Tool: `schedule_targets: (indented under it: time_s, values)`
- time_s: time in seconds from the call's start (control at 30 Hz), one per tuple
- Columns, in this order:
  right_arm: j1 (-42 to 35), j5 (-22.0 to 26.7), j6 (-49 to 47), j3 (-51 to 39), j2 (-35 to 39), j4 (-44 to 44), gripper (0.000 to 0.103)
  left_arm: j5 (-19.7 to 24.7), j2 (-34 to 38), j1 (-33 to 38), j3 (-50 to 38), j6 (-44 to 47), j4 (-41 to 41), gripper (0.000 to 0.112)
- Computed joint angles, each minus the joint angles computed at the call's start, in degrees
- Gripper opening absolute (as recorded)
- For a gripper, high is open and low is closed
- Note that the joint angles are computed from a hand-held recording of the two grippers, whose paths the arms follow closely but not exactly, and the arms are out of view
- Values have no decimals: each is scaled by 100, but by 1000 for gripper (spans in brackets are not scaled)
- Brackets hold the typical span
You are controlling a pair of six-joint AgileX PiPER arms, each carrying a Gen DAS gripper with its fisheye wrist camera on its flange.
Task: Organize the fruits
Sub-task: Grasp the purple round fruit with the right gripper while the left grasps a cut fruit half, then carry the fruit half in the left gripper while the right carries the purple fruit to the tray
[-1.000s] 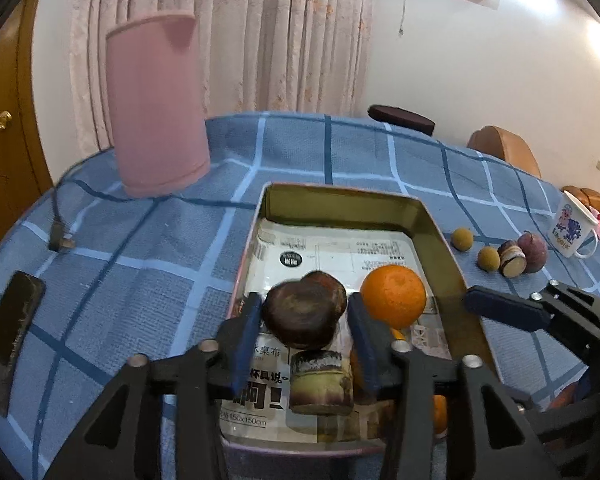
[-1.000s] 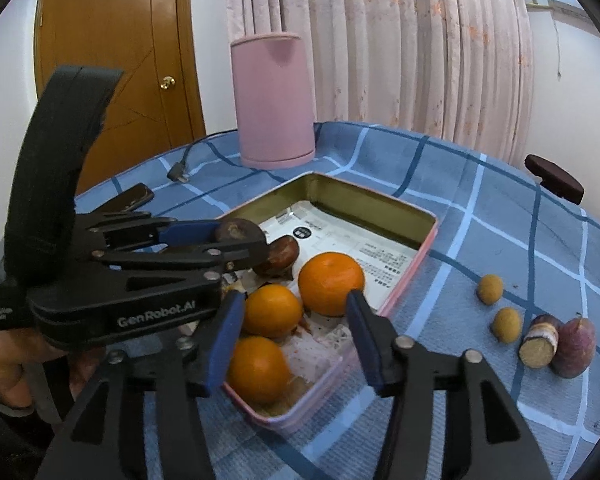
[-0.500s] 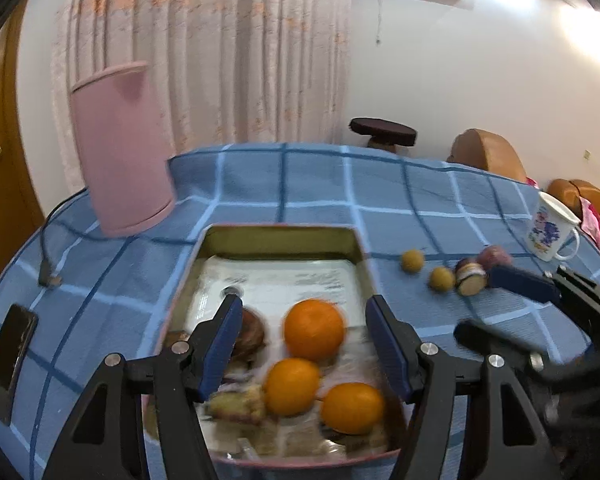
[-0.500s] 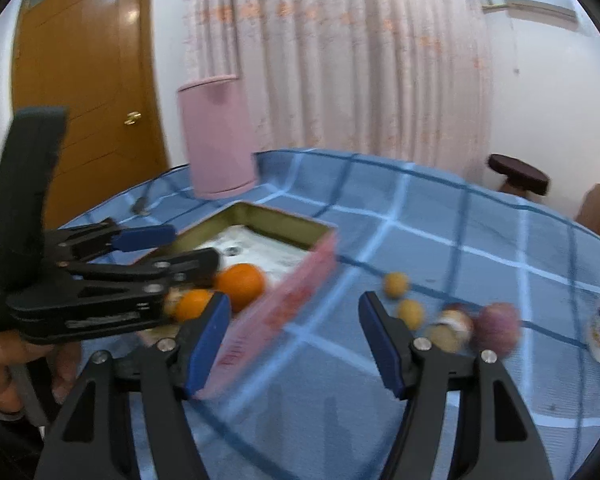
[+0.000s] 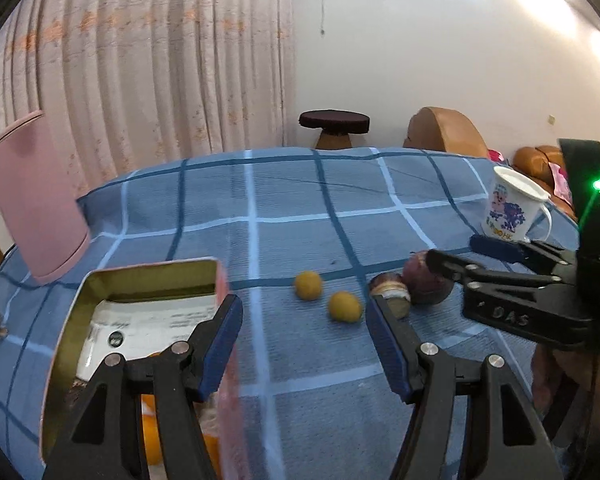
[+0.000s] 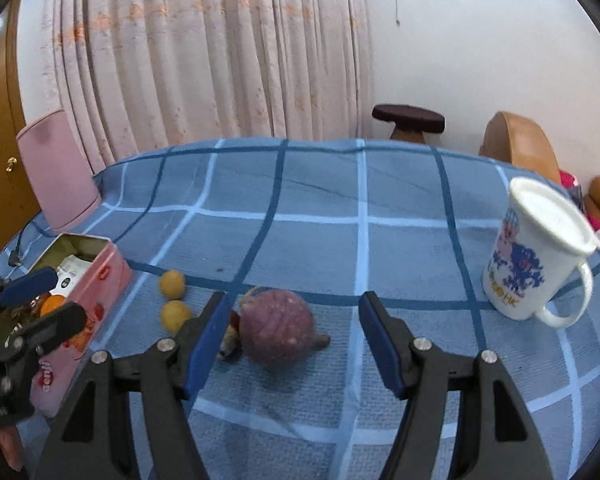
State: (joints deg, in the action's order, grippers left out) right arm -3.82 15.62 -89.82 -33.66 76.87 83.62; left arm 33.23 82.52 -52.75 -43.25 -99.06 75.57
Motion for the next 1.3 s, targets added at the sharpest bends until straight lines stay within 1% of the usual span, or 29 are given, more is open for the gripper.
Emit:
schedule_targets:
  time_s: [0.07,0.13,0.17,0.2,0.23,0.27,0.33,0.4,0.53,0.7,0.77,0.8,0.83,0.87,0.9,0.93,1.0,1.03,1.07,1.1,1.17,1.23,1.3]
  values:
    - [-48,86,102,-61,154,-130,69,-69,101,18,-53,-33,48,66]
    - [-169,330,192,-139,361,-284,65,-168,201,76,-101,-68,75,66]
    - [-230,469,403,-215,454,-527,61,-192,234,89,-123,-62,61,66]
    - [-351,714,487,-303,545,-650,58,-233,291,103,-160,-67,59,66]
    - [-401,836,458,-333,591,-653,55,-297,344,131,-195,-47,47,66]
    - [-450,963,398,-337,612,-641,50,-323,403,133,-233,-56,52,66]
    - [-513,1030,318,-296,579,-576,50,-389,557,141,-373,31,-10,66]
    - [-768,1236,57,-205,510,-295,50,-455,671,138,-492,128,-45,66]
    - [-1151,1274,-341,-37,390,197,50,-714,950,210,-785,384,-233,65]
    - [-1409,1293,-529,69,294,460,50,-1039,1381,298,-1269,1141,-832,65]
    - [-1456,1308,-592,103,263,514,50,-1093,1577,330,-1465,1513,-1121,65]
    - [-1472,1316,-625,113,260,544,50,-1091,1641,334,-1516,1635,-1215,64]
    - [-1490,1328,-630,117,255,547,50,-1108,1727,362,-1598,1865,-1423,55]
    - [-1500,1337,-625,117,258,540,50,-1192,1831,435,-1704,2305,-1848,45]
    - [-1507,1344,-611,112,262,518,50,-1201,1892,484,-1791,2695,-2229,44]
    - [-1509,1346,-585,107,258,475,50,-1210,1920,519,-1837,2875,-2417,43]
    - [-1504,1343,-552,95,254,414,50,-1231,1937,519,-1877,2839,-2359,43]
    - [-1503,1346,-551,88,262,409,50,-1188,1973,521,-1953,3005,-2481,42]
    - [-1510,1353,-548,88,262,403,50,-1120,2016,493,-2013,3057,-2524,40]
    - [-1534,1379,-560,95,253,407,50,-1141,1997,486,-1995,3035,-2503,38]
    - [-1513,1367,-631,118,239,487,50,-1299,1963,525,-1938,3147,-2603,38]
    - [-1496,1365,-741,153,203,575,50,-1370,1914,553,-1878,2996,-2471,38]
    - [-1493,1385,-876,204,151,674,50,-1442,1838,539,-1778,2610,-2105,38]
